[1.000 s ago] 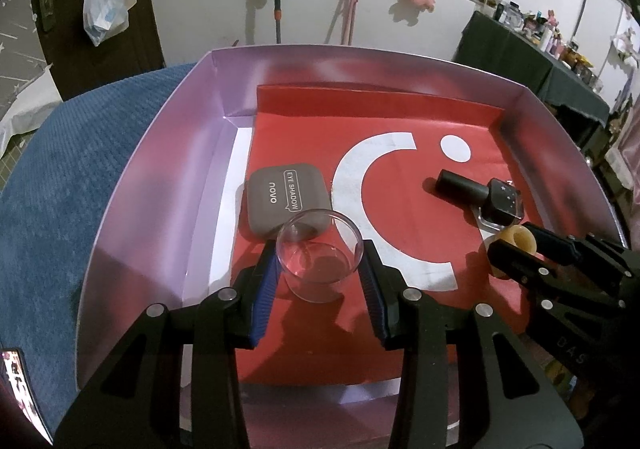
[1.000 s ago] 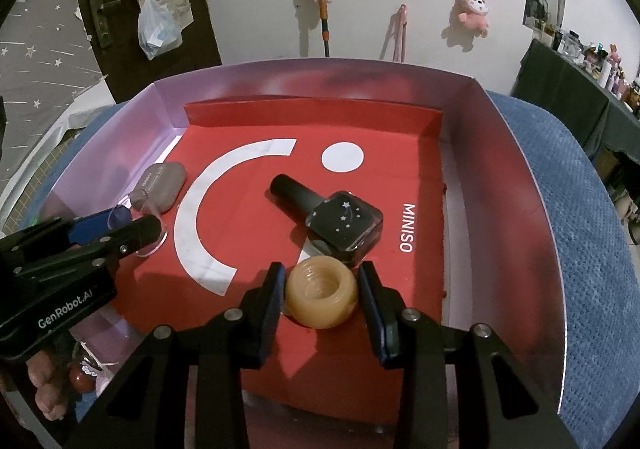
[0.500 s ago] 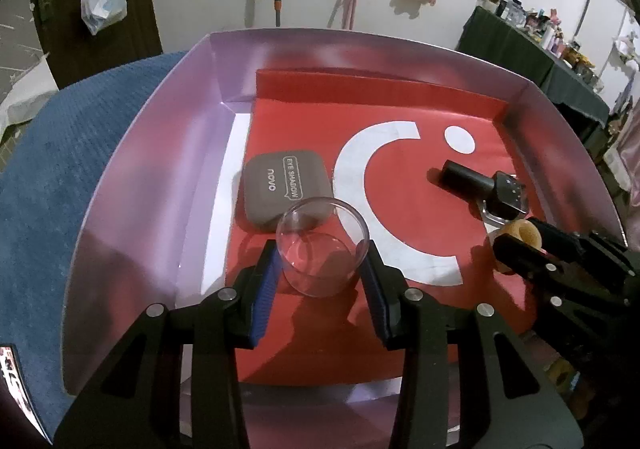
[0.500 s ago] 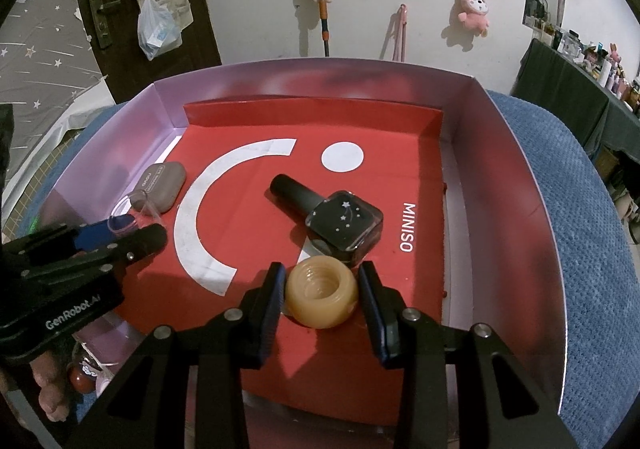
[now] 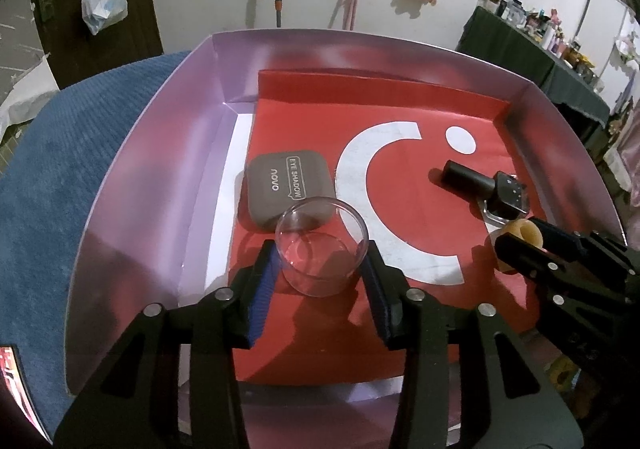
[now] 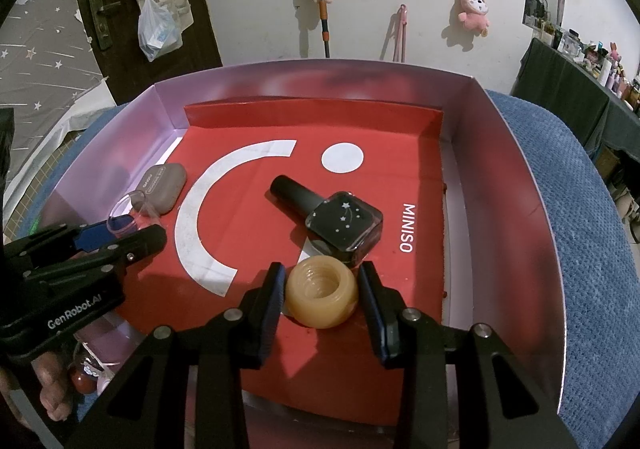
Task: Organize rigid objects
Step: 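Carry the glass cup and orange sponge into the red box with both grippers, then open both grippers to set the cup and sponge down in the box, then withdraw both tools from the box toward the table items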
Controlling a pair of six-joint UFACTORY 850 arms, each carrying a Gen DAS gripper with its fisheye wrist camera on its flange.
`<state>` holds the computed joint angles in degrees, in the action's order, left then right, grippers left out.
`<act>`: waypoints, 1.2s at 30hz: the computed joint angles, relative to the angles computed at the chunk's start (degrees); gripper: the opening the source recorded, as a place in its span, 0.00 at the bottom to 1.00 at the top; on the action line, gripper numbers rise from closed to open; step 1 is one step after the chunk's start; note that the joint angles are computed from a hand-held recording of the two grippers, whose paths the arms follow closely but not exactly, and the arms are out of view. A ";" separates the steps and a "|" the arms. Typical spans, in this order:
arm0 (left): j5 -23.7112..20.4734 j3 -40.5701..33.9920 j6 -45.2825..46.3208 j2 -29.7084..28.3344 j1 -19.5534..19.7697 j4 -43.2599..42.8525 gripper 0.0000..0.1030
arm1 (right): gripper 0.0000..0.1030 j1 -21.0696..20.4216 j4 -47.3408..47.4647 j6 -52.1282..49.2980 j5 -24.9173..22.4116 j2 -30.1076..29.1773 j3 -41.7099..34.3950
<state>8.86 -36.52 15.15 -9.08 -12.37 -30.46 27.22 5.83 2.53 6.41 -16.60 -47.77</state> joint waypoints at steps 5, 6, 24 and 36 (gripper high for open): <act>1.12 0.75 -2.52 0.91 -0.30 2.65 0.49 | 0.42 -0.06 -1.87 1.90 -0.06 0.04 0.03; 1.37 0.89 -1.67 1.12 -0.48 1.83 0.49 | 0.43 -0.04 -2.32 2.37 -0.08 0.06 0.04; 2.54 2.50 7.41 4.21 -0.88 -8.15 0.67 | 0.65 0.45 -3.41 3.71 2.47 3.60 2.52; 5.19 4.35 12.61 7.10 -2.58 -13.09 0.88 | 0.86 1.08 -5.25 5.58 5.98 7.69 5.97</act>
<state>14.05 -32.17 27.76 -1.98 -14.95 -43.55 28.30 0.58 8.12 12.38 -8.91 -41.80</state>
